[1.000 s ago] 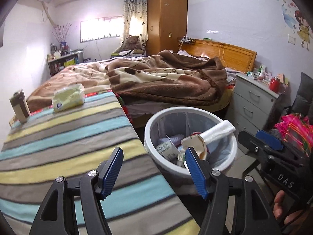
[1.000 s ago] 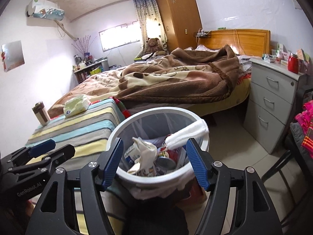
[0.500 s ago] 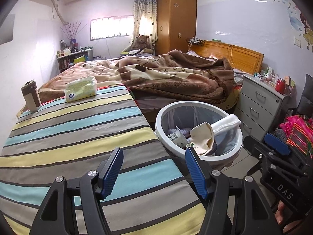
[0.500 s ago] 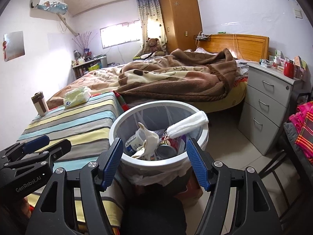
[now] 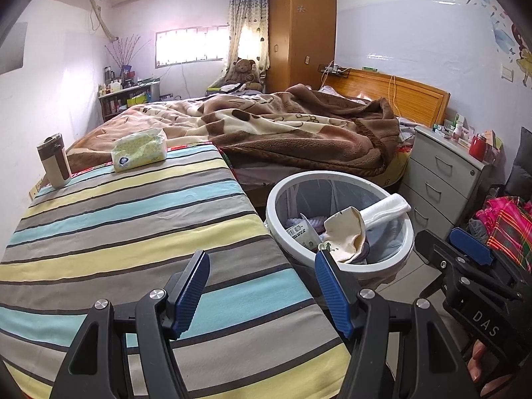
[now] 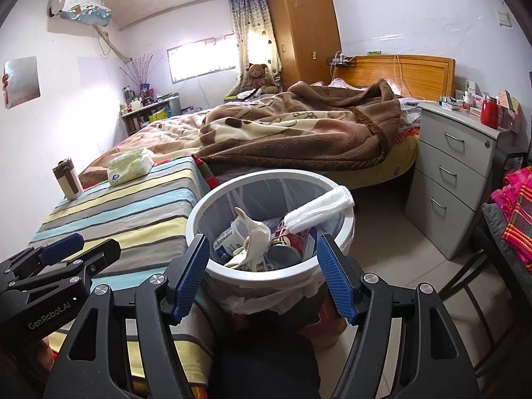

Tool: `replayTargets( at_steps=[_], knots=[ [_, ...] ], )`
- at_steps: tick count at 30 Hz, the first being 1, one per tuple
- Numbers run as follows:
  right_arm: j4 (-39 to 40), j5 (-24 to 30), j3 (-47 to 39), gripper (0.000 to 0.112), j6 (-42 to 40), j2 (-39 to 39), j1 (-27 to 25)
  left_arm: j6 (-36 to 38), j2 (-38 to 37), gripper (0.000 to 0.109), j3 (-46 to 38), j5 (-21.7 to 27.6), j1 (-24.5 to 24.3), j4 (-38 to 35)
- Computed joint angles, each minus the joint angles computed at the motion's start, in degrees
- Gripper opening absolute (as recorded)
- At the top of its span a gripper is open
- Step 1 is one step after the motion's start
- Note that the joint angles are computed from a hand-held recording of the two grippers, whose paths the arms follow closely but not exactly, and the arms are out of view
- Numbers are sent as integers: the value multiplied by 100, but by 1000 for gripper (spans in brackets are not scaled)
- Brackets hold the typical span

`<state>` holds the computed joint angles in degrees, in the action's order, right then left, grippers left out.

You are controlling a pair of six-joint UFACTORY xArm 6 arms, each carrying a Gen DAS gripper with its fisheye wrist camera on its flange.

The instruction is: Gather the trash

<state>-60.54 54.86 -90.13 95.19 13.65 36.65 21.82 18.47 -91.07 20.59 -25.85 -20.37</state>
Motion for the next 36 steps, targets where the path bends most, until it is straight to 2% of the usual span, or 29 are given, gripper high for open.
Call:
replayTargets(
  at_steps=[36],
  knots=[
    [55, -2, -80, 68, -71, 55, 8, -30, -35, 65, 31, 22, 45, -8]
  ],
)
